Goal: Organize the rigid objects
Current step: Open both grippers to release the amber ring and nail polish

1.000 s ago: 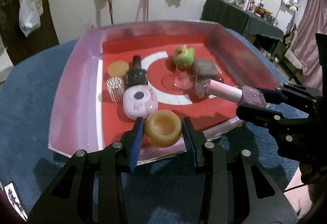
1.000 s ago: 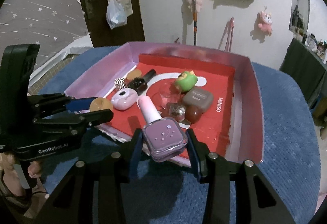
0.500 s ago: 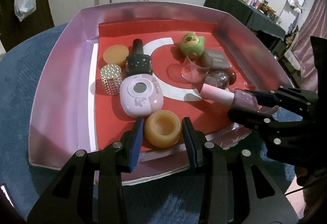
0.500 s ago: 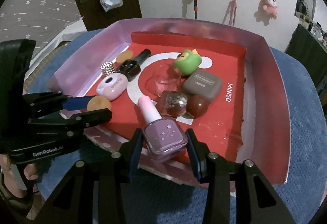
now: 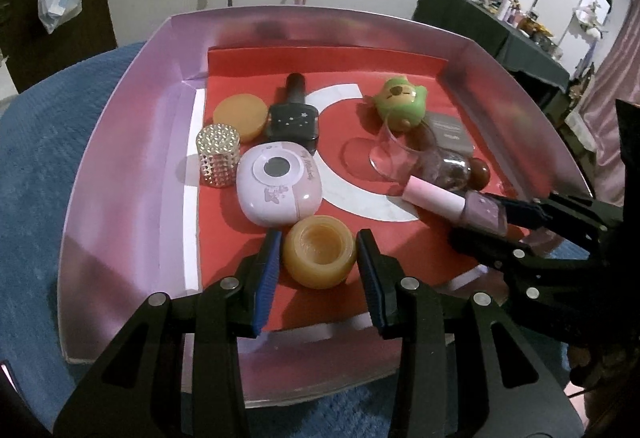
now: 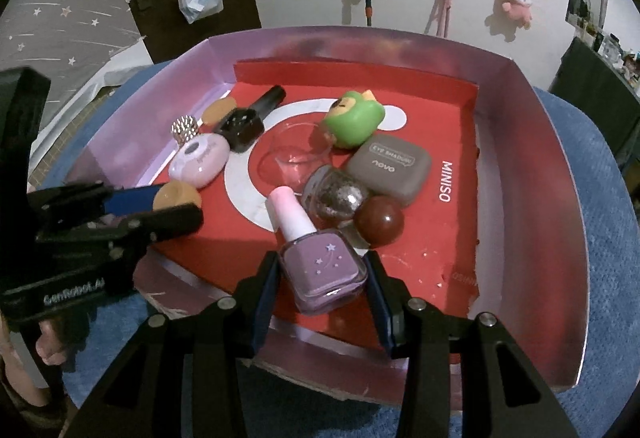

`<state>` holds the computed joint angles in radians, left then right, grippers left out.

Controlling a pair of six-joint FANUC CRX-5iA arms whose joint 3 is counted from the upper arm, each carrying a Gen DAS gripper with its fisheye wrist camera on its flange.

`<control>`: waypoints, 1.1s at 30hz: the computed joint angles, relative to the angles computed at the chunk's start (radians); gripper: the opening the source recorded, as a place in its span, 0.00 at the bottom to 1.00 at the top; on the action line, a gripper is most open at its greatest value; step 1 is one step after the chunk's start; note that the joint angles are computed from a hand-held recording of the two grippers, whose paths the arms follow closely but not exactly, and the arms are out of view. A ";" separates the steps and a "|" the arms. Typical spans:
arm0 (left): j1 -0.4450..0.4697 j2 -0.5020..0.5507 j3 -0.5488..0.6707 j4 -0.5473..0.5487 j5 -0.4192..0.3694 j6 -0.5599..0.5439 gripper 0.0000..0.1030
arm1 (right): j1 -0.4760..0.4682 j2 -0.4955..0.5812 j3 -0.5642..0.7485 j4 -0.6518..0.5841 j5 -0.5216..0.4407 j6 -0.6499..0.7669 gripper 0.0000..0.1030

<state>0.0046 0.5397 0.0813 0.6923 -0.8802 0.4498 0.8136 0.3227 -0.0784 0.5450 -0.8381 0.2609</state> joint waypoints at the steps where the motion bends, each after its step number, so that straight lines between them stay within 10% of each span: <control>1: -0.001 -0.002 -0.002 -0.001 0.004 -0.001 0.35 | 0.000 0.000 -0.001 0.004 0.000 -0.005 0.44; 27: -0.010 -0.015 -0.033 0.002 0.061 -0.011 0.36 | 0.002 0.018 0.002 0.044 -0.011 -0.049 0.44; 33: -0.009 -0.024 -0.048 0.001 0.090 -0.009 0.51 | 0.003 0.004 -0.021 0.063 0.007 -0.078 0.46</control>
<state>-0.0040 0.5155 0.0334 0.6935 -0.7899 0.4409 0.8166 0.3265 -0.0989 0.6084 -0.8313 0.1826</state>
